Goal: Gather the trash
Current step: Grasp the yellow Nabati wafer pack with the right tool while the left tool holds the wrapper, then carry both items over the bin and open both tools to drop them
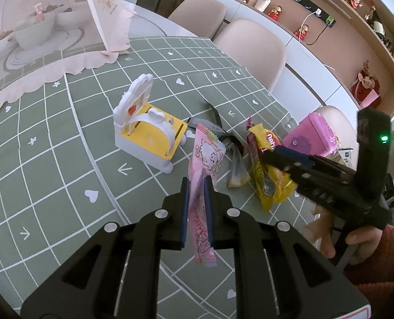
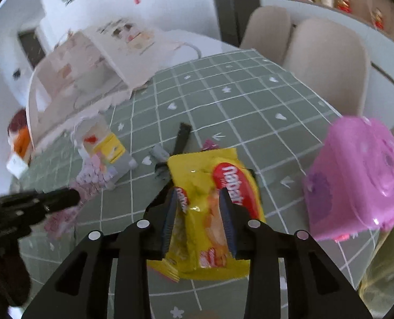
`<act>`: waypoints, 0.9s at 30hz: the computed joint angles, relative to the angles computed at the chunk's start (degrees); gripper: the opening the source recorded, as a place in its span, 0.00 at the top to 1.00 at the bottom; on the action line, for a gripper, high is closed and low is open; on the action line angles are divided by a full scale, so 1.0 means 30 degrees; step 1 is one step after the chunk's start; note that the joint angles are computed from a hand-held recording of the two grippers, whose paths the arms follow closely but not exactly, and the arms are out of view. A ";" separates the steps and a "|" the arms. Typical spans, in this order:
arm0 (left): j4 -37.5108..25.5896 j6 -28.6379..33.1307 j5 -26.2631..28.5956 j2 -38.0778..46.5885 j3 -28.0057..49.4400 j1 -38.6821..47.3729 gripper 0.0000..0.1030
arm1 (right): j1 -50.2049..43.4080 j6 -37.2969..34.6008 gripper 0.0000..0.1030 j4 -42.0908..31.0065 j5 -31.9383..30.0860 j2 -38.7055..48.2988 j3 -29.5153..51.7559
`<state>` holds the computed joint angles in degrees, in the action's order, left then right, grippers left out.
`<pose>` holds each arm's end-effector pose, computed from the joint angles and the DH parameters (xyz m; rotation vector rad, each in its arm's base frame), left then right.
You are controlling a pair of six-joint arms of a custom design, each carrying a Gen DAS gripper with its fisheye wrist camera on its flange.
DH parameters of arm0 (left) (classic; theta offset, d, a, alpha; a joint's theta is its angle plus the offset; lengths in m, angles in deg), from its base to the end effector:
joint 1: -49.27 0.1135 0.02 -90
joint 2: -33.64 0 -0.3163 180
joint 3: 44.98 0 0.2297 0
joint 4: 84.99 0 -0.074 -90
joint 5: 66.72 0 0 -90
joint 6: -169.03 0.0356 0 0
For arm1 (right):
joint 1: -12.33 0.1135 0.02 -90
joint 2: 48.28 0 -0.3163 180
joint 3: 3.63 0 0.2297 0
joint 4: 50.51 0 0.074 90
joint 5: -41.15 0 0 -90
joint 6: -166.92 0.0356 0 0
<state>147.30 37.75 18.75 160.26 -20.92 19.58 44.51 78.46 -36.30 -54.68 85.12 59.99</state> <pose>0.2001 -0.1108 0.0590 -0.2876 2.4806 -0.4433 0.3185 0.2047 0.0375 -0.7188 2.4703 0.3565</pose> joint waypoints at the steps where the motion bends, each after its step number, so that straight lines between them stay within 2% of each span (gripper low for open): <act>1: 0.0084 -0.0042 -0.0013 0.0044 -0.0081 0.0022 0.90 | 0.0121 -0.0284 0.67 -0.0092 0.0518 0.0332 0.0211; 5: 0.0390 -0.0341 -0.0181 0.0046 -0.0396 -0.0043 0.90 | -0.0037 -0.0962 0.67 0.0276 0.1052 0.0915 0.0168; 7: 0.0314 -0.0452 -0.0318 -0.0102 -0.0478 -0.0117 0.90 | -0.0366 -0.1368 0.67 -0.1014 0.0450 0.0480 0.0366; 8: 0.0101 -0.0421 -0.0356 -0.0278 -0.0437 -0.0115 0.90 | -0.0675 -0.1344 0.76 -0.1303 -0.0227 0.0030 0.0218; 11: -0.0760 -0.0124 -0.0674 -0.1347 -0.0310 -0.0277 0.90 | -0.1156 -0.1370 0.86 -0.1218 -0.0587 -0.1722 -0.0797; 15: -0.2610 0.0512 -0.1147 -0.3650 0.0106 -0.0218 0.90 | -0.1616 -0.1576 0.86 -0.2057 -0.0558 -0.4068 -0.1594; 19: -0.5053 0.0997 -0.1609 -0.6032 0.0997 -0.0296 0.90 | -0.2226 -0.1097 0.86 -0.1799 -0.1182 -0.6329 -0.2785; 24: -0.8849 0.1534 -0.2791 -0.8821 0.2806 -0.1557 0.90 | -0.2441 -0.1126 0.86 -0.1225 -0.0780 -0.8526 -0.4219; 27: -1.0364 0.1791 -0.3277 -0.9641 0.4093 -0.2445 0.90 | -0.2857 -0.1249 0.86 -0.1201 -0.0764 -0.9587 -0.4803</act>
<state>116.20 43.12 8.92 131.34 -8.64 12.25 35.94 74.72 -39.90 -56.98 56.36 45.58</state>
